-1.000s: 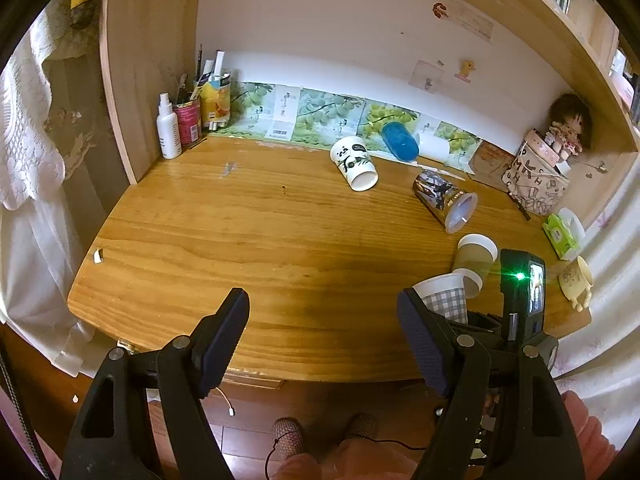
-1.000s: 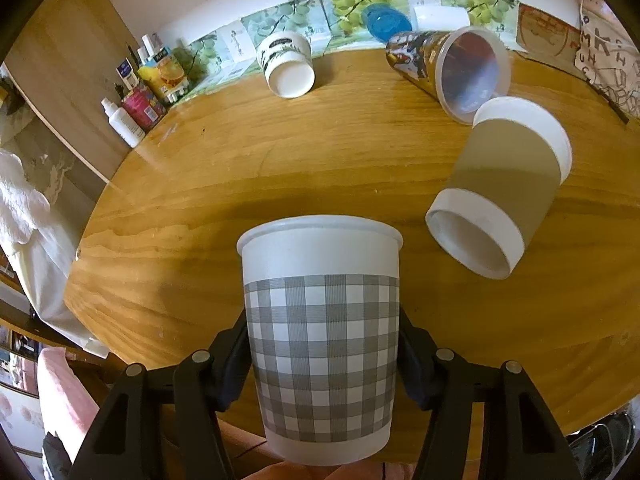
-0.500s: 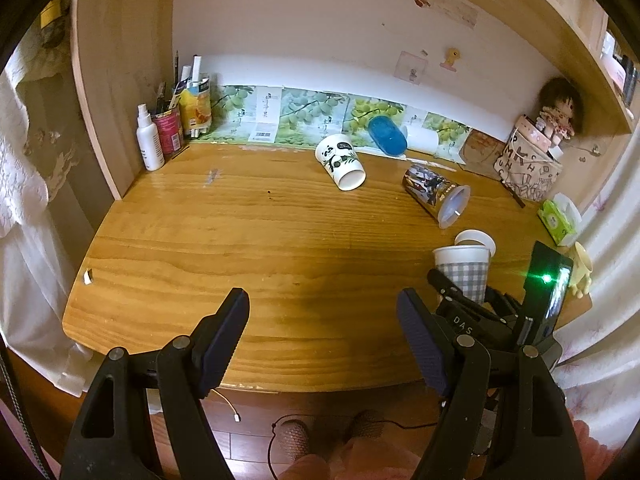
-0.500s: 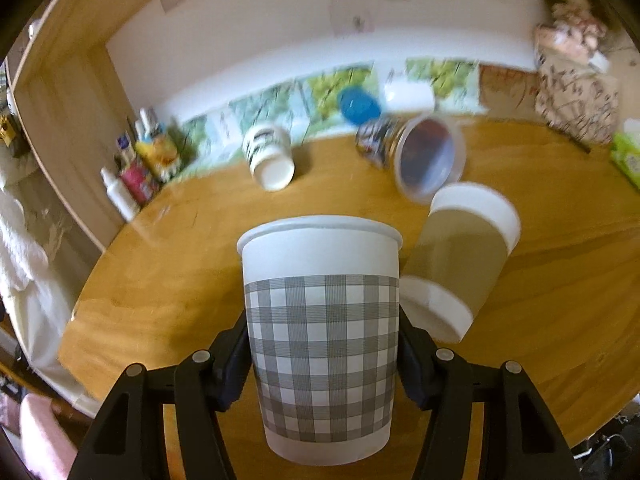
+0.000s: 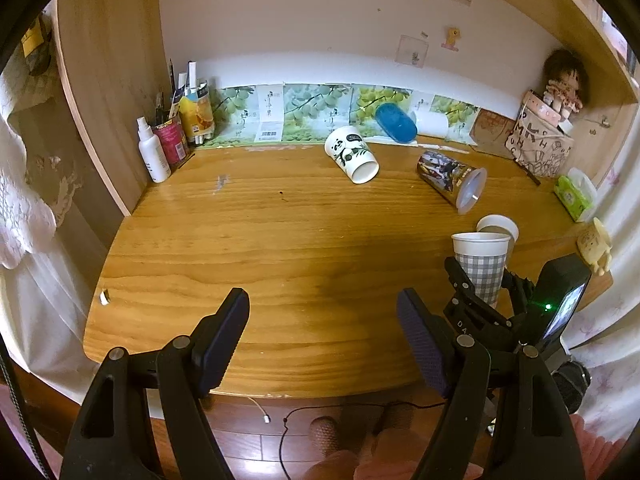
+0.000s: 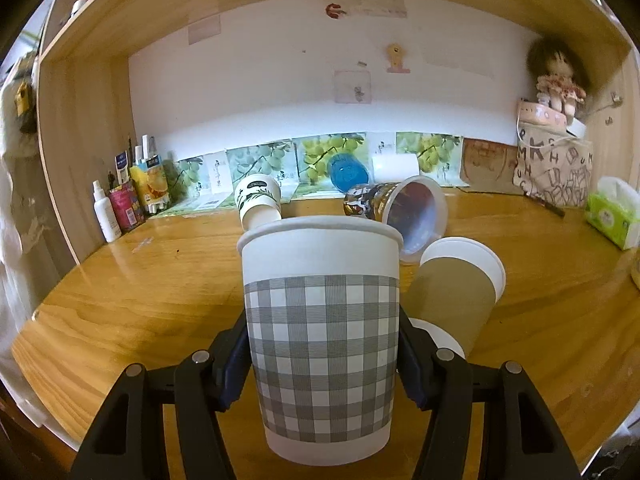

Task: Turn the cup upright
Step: 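Carry the gingham cup beside the brown-sleeve cup, set it down, open right tool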

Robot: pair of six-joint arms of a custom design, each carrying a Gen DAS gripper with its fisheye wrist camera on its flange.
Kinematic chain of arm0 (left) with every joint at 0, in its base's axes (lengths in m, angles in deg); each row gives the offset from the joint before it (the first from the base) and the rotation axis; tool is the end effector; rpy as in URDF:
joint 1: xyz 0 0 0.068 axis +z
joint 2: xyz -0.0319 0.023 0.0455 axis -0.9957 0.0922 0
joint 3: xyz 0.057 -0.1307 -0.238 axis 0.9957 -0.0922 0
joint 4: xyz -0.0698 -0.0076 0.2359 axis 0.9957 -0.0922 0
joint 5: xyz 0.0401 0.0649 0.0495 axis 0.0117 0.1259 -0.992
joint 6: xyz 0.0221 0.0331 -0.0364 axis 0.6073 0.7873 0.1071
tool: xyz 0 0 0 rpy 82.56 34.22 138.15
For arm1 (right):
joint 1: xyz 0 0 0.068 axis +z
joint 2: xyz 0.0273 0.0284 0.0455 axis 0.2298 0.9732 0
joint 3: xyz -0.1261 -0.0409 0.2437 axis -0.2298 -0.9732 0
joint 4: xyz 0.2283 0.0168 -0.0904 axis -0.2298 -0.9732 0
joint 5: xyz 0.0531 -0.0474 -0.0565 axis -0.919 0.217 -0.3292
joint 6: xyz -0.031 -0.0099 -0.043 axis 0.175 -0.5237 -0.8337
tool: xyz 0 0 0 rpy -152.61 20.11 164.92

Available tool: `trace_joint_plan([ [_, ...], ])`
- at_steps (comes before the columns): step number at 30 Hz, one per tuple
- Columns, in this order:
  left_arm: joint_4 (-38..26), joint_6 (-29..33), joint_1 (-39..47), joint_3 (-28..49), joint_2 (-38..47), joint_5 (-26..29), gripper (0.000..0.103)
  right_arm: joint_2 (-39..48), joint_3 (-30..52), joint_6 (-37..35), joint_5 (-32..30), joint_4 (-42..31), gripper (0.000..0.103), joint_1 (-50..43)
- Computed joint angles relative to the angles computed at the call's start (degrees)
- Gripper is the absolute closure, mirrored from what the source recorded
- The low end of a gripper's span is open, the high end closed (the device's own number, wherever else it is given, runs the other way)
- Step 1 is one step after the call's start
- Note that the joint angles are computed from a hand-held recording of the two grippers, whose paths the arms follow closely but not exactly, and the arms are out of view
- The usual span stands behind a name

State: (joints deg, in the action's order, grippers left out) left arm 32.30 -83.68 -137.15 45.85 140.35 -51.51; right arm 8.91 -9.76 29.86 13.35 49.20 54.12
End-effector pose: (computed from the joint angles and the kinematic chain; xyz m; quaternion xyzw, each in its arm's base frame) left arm 0.1692 -0.2008 0.2838 0.1169 0.9340 -0.0808 0.3277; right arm 0.1671 0.1133 0.1512 0.0809 0.8579 -0.0251 0.5068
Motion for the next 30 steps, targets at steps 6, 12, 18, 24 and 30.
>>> trace_joint_plan([
  [6, -1.2, 0.9, -0.2, 0.4, 0.4, -0.7, 0.024, 3.3, -1.7, 0.5, 1.8, 4.8, 0.04, 1.2],
  [12, -1.3, 0.9, -0.2, 0.5, 0.3, -0.6, 0.024, 4.1, -2.5, 1.9, 2.2, 5.8, 0.039, 1.9],
  [18, -1.7, 0.7, -0.6, 0.8, 0.0, -0.7, 0.024, 3.4, -2.7, 2.8, 2.4, 4.8, 0.039, 2.6],
  [24, -2.5, 0.6, -1.5, 1.3, 0.0, -0.9, 0.024, 2.1, -2.9, 4.1, 4.0, 3.2, 0.039, 3.9],
  [30, -2.6, 0.5, -1.7, 1.1, -0.1, -0.9, 0.024, 1.5, -2.8, 5.1, 4.4, 2.0, 0.039, 4.3],
])
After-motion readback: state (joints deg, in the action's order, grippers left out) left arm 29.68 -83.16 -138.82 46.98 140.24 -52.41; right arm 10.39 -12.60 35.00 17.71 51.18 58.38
